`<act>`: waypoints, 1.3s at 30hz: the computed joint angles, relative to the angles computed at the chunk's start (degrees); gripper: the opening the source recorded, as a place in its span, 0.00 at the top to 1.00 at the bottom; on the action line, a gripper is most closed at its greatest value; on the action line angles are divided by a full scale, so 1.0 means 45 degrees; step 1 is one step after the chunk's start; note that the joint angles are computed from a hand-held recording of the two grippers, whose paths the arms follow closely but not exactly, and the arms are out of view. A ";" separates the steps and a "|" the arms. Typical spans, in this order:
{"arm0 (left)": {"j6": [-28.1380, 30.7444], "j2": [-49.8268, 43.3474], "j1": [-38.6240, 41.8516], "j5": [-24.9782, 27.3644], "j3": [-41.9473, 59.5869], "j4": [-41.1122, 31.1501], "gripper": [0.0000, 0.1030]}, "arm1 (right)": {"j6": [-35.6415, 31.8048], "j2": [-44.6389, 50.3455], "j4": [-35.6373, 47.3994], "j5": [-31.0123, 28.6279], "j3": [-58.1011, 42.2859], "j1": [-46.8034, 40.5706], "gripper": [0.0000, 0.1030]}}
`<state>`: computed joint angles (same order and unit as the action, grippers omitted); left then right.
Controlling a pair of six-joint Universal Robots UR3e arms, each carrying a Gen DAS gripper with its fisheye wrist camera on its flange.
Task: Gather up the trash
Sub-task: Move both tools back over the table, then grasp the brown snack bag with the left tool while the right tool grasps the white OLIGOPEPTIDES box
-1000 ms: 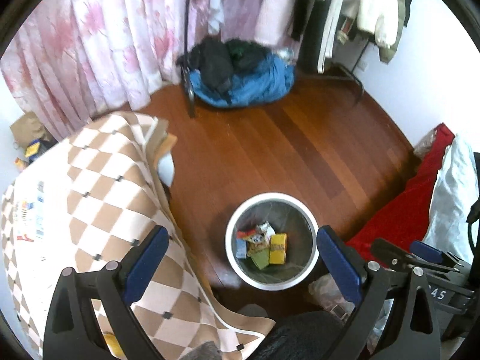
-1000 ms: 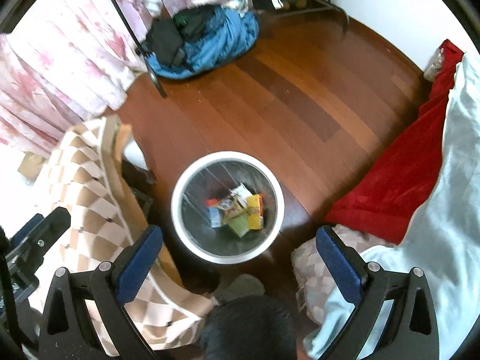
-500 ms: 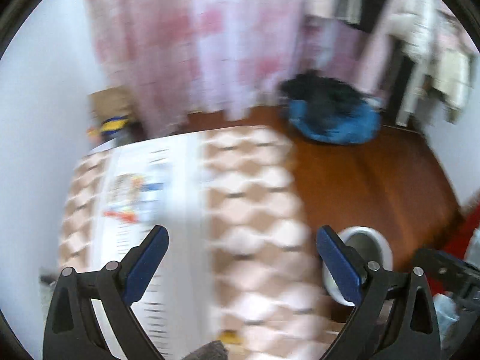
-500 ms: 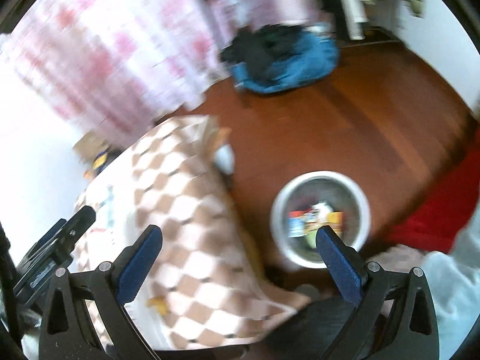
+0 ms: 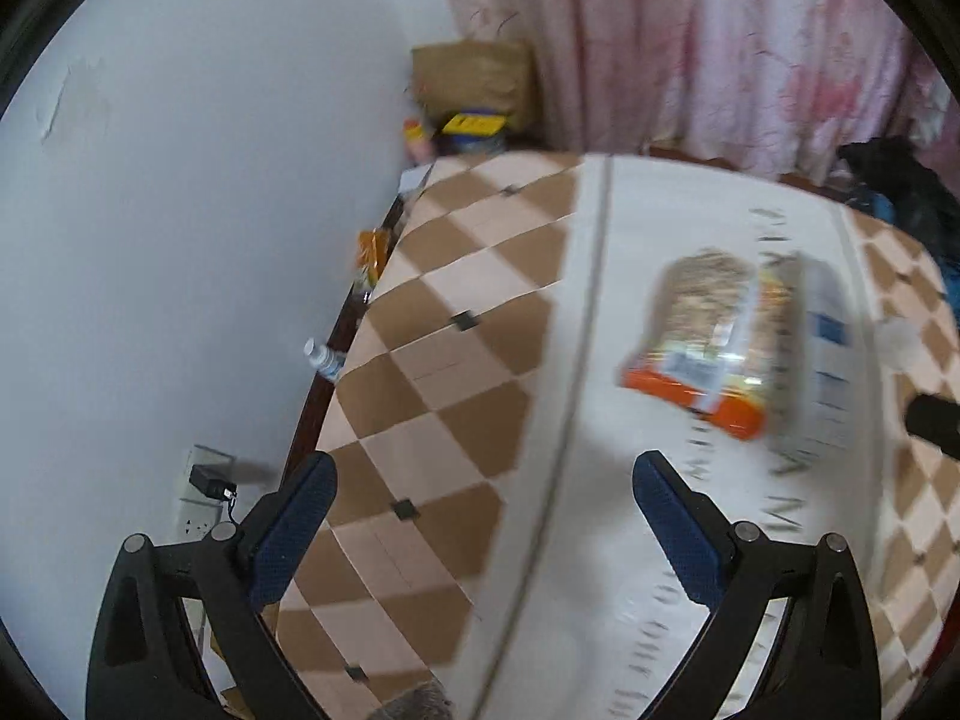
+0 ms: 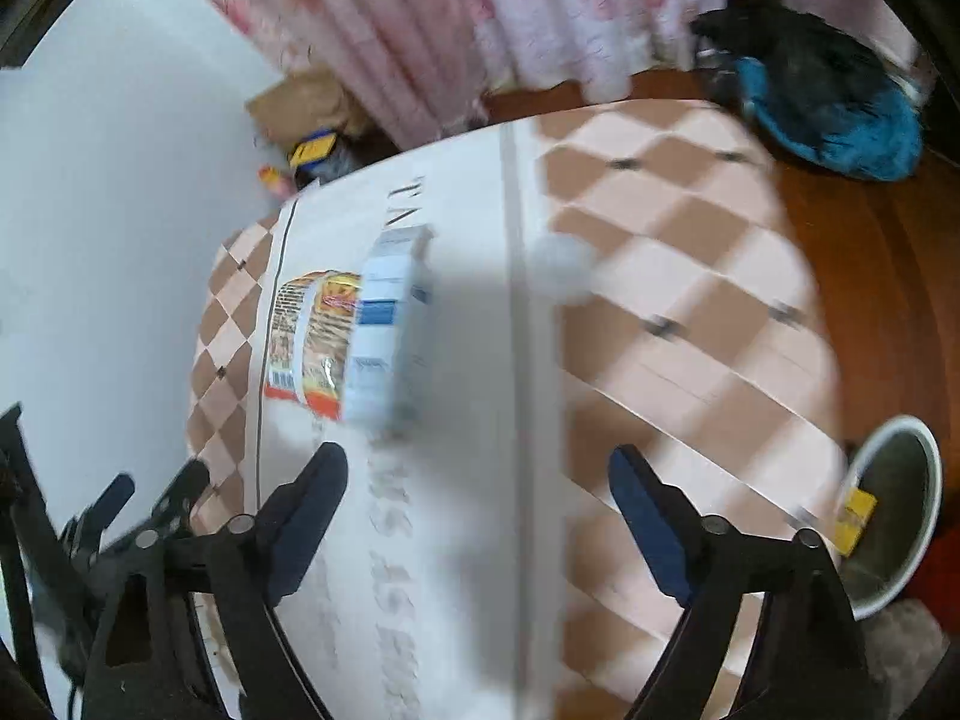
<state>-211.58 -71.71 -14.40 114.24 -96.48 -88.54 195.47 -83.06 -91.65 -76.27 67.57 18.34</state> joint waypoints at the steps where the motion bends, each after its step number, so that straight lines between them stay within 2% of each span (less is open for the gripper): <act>1: 0.0348 0.0204 0.0463 -0.0209 -0.0517 0.0361 0.02 | 0.0347 0.1195 -0.0189 -0.0223 -0.0905 0.0565 0.17; 5: 0.0981 0.0573 0.1221 -0.0737 -0.1153 0.0732 0.02 | 0.0931 0.4428 0.0081 -0.0858 -0.3970 0.1710 0.18; 7: 0.1242 0.0450 0.1417 -0.0931 -0.1135 0.0923 0.02 | 0.0969 0.5505 0.0536 -0.1108 -0.5183 0.1961 0.24; 9: 0.1226 0.0326 0.1282 -0.1104 -0.0908 0.0890 0.02 | 0.0760 0.6453 0.1056 -0.1174 -0.6231 0.2094 0.44; 10: 0.1183 0.0119 0.1132 -0.1147 -0.0681 0.0870 0.02 | 0.0742 0.6505 0.0968 -0.1285 -0.6207 0.2136 0.48; 11: 0.1257 -0.0052 0.1052 -0.1263 -0.0480 0.0888 0.02 | 0.0596 0.6138 0.0496 -0.1290 -0.5648 0.2119 0.57; 15: 0.1813 -0.0955 0.0814 -0.1984 0.0126 0.1736 0.02 | 0.0217 0.4733 0.0319 -0.1338 -0.3972 0.1749 0.58; 17: 0.2358 -0.1743 0.0718 -0.2742 0.0705 0.2149 0.02 | 0.0041 0.3943 0.0272 -0.1502 -0.3044 0.1468 0.58; 21: 0.3425 -0.3522 0.0683 -0.3799 0.1895 0.2144 0.02 | -0.0189 0.2896 0.0047 -0.1280 -0.1438 0.0597 0.58; 26: 0.3913 -0.5253 0.0475 -0.4046 0.2842 0.2261 0.03 | -0.0710 0.2490 0.0150 -0.1136 -0.0717 -0.0092 0.58; 29: 0.3950 -0.5588 0.0500 -0.3997 0.2835 0.2502 0.03 | -0.0935 0.2386 0.0253 -0.0968 -0.0578 -0.0345 0.58; 33: 0.3921 -0.5398 0.0729 -0.4276 0.2438 0.3010 0.11 | -0.0904 0.2650 0.0516 -0.1094 -0.1002 -0.0340 0.58; 38: 0.3905 -0.5273 0.0646 -0.4313 0.2475 0.3213 0.41 | -0.0683 0.3013 0.0526 -0.1405 -0.1463 -0.0098 0.57; 39: 0.3939 -0.5396 0.0628 -0.4270 0.2551 0.3272 0.43 | -0.0678 0.3079 0.0511 -0.1528 -0.1544 -0.0011 0.57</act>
<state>-193.85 -95.99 -11.58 95.03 -85.00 -73.82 192.41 -69.20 -89.35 -83.15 60.62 18.29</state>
